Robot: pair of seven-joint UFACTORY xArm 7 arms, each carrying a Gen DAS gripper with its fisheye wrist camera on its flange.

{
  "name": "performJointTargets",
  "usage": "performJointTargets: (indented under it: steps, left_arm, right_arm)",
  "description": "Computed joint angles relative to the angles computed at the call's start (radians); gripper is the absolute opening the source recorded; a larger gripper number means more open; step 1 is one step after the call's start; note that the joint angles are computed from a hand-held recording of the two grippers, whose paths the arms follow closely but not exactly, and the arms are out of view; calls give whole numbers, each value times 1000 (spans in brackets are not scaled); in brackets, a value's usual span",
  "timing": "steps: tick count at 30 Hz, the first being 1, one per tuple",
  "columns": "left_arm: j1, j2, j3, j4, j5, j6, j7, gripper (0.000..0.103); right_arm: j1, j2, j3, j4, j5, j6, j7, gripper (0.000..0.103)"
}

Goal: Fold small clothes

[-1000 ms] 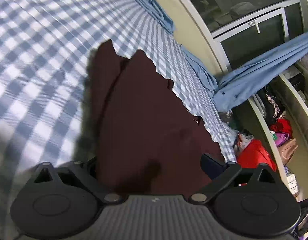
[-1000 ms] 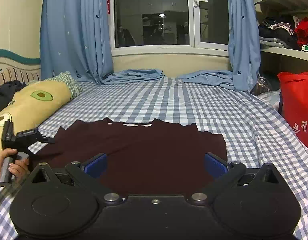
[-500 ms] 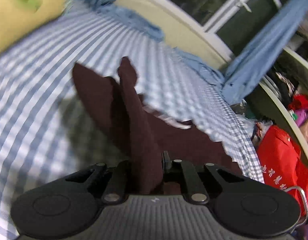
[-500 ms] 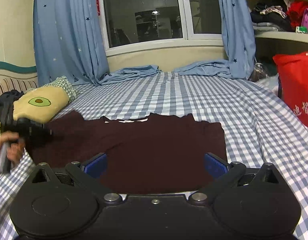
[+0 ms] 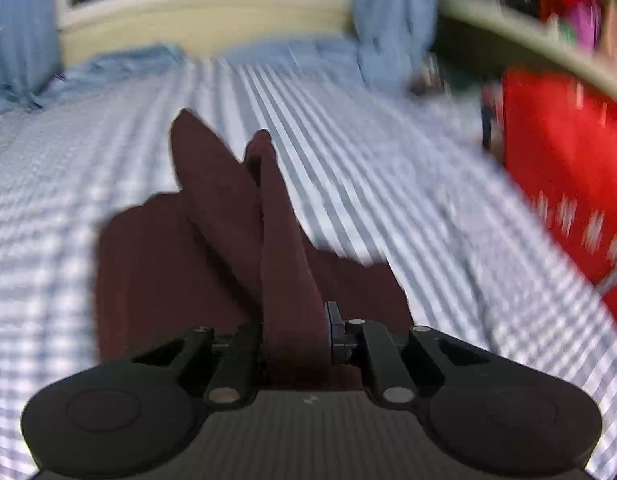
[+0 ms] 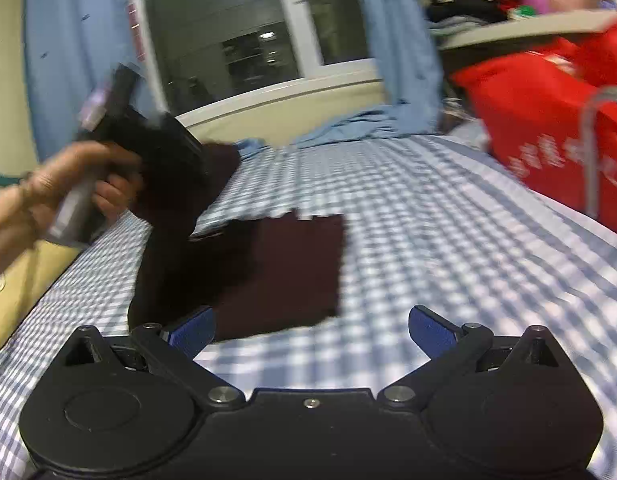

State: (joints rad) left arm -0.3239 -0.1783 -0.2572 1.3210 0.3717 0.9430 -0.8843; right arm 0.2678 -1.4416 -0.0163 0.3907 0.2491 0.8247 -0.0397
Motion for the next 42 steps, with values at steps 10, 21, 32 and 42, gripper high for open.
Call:
performJointTargets:
  steps: [10, 21, 32, 42]
  left_arm:
    - [-143, 113, -8, 26, 235, 112, -97, 82]
    - [-54, -509, 51, -326, 38, -5, 112, 102]
    - [-23, -1104, -74, -641, -107, 407, 252, 102]
    - [67, -1203, -96, -668, -226, 400, 341, 102]
  right_arm:
    - [-242, -105, -206, -11, -114, 168, -104, 103]
    - [-119, -97, -162, -29, 0, 167, -246, 102]
    - [449, 724, -328, 421, 190, -20, -811, 88]
    - [332, 980, -223, 592, 202, 151, -766, 34]
